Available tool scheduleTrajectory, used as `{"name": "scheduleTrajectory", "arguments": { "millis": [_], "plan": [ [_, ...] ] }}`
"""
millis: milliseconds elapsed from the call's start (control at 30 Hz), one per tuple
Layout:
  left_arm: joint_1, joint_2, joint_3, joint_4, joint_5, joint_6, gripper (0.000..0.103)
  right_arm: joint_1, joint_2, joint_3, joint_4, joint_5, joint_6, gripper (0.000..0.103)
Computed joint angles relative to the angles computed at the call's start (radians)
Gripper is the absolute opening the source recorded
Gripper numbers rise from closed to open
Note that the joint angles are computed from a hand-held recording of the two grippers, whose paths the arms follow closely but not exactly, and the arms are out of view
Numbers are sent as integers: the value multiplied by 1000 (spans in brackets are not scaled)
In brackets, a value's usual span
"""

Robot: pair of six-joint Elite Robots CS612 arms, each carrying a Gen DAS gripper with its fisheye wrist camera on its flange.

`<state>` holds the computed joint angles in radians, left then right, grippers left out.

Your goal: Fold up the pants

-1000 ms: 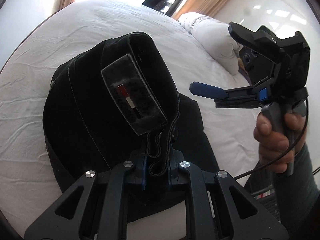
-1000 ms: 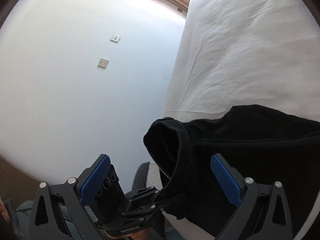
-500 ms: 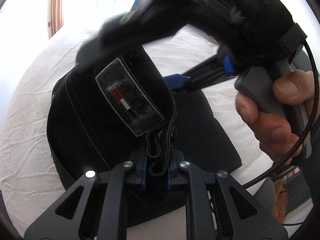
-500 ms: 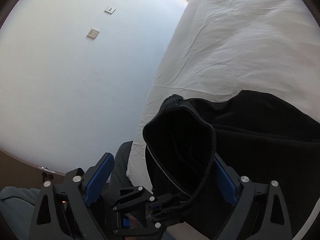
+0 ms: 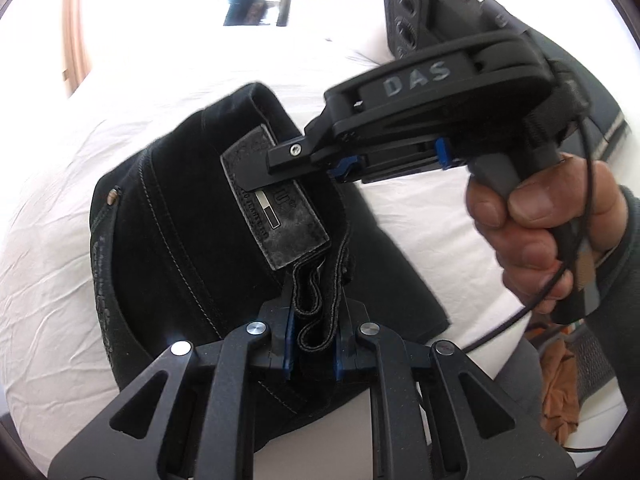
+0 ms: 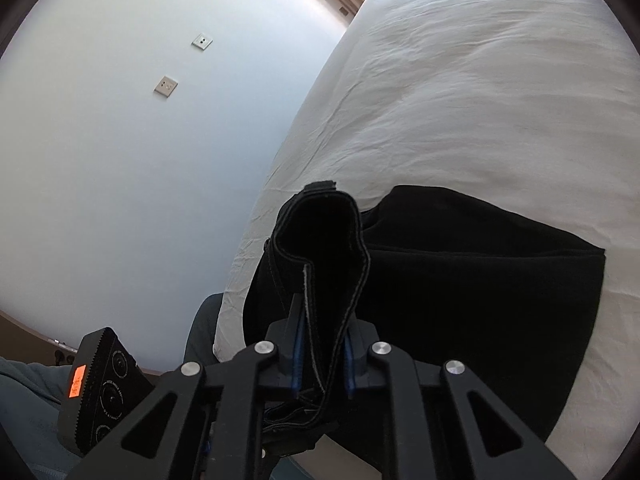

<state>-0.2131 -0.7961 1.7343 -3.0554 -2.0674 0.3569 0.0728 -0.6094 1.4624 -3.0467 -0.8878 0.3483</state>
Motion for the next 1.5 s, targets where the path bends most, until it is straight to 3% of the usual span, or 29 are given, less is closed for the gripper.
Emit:
{"name": "scheduleTrajectory", "arguments": {
  "millis": [167, 433, 1000, 1067, 1133, 1200, 1233, 1267, 1367, 1400, 1467, 1500],
  "plan": [
    [-33, 5, -11, 89, 0, 28, 12, -33, -7, 76, -86, -24, 74, 15],
    [-71, 21, -43, 138, 8, 44, 12, -81, 2, 138, -172, -32, 153, 14],
    [-91, 30, -57, 159, 14, 48, 12, -106, 31, 127, -179, -45, 175, 14],
    [-83, 32, -61, 185, 23, 73, 14, -107, 36, 123, -172, -43, 172, 14],
    [-68, 32, -68, 221, -12, 70, 19, -108, 43, 118, -151, -40, 161, 18],
    [-47, 15, -81, 315, -57, 78, 36, -112, 55, 119, -180, -24, 197, 25],
    [-27, 3, -81, 348, -97, 82, 61, -114, 61, 122, -210, -19, 222, 31],
    [-11, -5, -76, 347, -126, 82, 71, -117, 67, 126, -243, -6, 259, 34],
    [51, -28, -79, 330, -206, 82, 71, -119, 56, 156, -292, -21, 318, 50],
    [73, -23, -101, 332, -228, 62, 71, -117, 43, 173, -306, -49, 324, 64],
    [108, 4, -146, 278, -240, -19, 71, -108, 9, 219, -349, -125, 356, 68],
    [127, 26, -177, 237, -230, -73, 71, -105, -1, 235, -383, -125, 366, 68]
  ]
}}
